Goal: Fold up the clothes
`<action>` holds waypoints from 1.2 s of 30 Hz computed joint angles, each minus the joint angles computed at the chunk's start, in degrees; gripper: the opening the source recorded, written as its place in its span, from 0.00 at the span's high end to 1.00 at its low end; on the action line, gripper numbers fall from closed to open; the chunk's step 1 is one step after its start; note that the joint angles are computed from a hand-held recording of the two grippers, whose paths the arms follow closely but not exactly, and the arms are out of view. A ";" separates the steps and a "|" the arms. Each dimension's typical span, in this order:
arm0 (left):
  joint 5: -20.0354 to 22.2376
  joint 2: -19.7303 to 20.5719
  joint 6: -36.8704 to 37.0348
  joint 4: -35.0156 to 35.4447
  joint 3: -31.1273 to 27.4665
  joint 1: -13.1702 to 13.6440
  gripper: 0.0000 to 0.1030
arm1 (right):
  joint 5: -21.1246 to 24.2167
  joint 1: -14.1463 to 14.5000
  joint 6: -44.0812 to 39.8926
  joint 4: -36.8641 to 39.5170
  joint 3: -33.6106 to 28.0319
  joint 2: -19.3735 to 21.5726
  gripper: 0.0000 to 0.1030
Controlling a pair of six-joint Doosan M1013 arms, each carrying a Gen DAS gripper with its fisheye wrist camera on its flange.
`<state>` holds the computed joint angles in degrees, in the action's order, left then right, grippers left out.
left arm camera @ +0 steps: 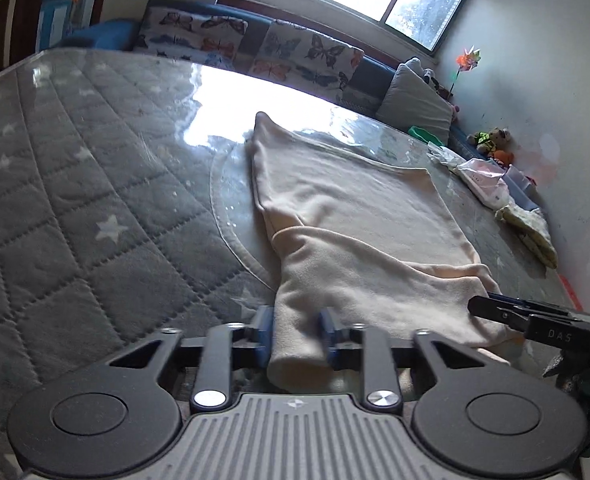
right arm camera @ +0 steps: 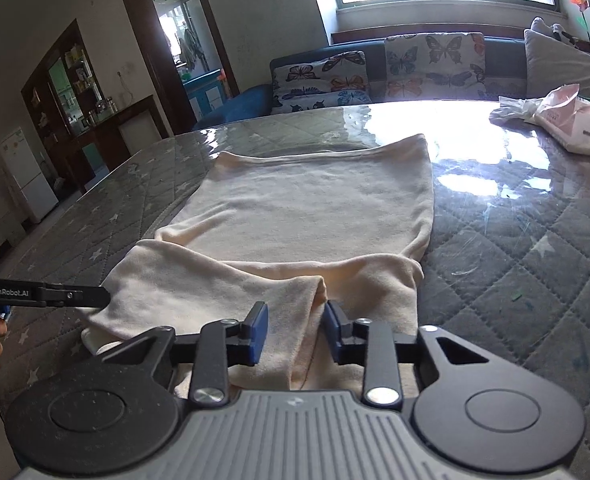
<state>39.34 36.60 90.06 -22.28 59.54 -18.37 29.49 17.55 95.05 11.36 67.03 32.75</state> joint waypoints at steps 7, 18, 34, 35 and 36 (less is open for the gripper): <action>-3.32 -2.27 -2.01 4.21 2.75 -0.45 0.94 | -2.15 0.27 -0.12 -2.22 0.21 -0.40 0.88; 0.48 2.03 -5.80 11.61 -6.91 -0.84 0.80 | -2.53 0.71 -9.06 0.83 -0.33 -0.14 0.68; 10.05 13.83 -1.12 23.47 -24.53 -2.53 0.95 | 1.17 0.55 -18.93 9.66 -2.18 1.49 0.34; 10.05 13.94 -0.92 23.20 -24.69 -2.38 0.95 | 1.22 0.53 -19.33 9.97 -2.17 1.50 0.33; 10.50 14.18 -0.98 22.98 -25.25 -2.29 0.95 | 1.27 0.52 -19.72 10.29 -2.16 1.52 0.30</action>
<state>49.84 50.78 89.09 0.70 34.29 -20.66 30.76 18.07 75.33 21.65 64.87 34.27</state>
